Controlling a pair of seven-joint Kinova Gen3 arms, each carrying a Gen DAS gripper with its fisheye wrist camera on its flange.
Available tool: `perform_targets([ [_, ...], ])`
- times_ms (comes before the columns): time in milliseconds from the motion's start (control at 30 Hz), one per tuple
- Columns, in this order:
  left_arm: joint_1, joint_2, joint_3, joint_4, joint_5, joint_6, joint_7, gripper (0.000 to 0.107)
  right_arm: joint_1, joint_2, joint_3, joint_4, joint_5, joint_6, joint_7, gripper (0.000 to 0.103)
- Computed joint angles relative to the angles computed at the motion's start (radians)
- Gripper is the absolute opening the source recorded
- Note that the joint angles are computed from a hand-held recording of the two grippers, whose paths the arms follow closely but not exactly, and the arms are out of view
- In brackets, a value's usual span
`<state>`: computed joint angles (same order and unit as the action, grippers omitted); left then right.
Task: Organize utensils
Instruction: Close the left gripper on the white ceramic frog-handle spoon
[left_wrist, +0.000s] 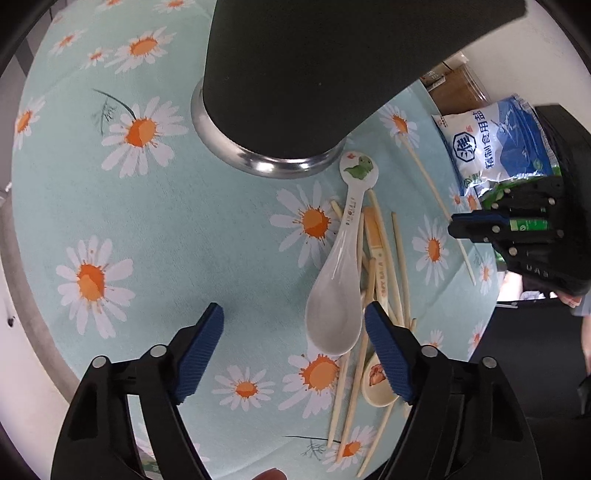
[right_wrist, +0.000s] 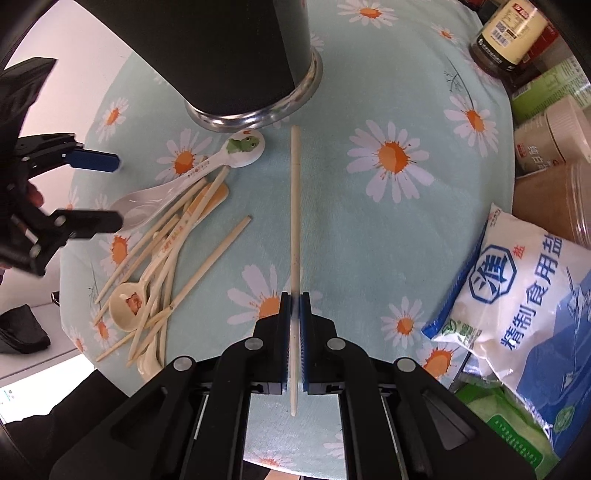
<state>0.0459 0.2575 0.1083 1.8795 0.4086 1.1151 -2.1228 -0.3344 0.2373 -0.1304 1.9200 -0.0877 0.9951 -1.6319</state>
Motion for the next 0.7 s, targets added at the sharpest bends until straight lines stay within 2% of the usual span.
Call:
perform_targets([
  [100,-0.003,0.011,0.003,-0.013,0.004,0.019,-0.01,0.066,0.021,-0.038,-0.001,0.035,-0.04,-0.017,0.019,0.006],
  [233,0.01,0.014,0.011,-0.025,-0.011,0.036,-0.018,0.048,0.034,-0.08,0.002,0.07,-0.063,-0.024,0.033,0.006],
  [433,0.053,0.022,0.021,-0.033,-0.047,0.039,0.0,0.028,0.055,-0.131,0.012,0.052,-0.083,0.026,0.053,0.006],
  [633,0.074,0.011,0.019,-0.024,-0.068,0.022,0.035,0.019,0.073,-0.147,0.019,0.057,-0.102,0.039,0.088,0.006],
  [700,0.07,0.007,0.019,-0.021,-0.066,0.018,0.03,0.011,0.071,-0.15,0.016,0.064,-0.108,0.031,0.085,0.006],
])
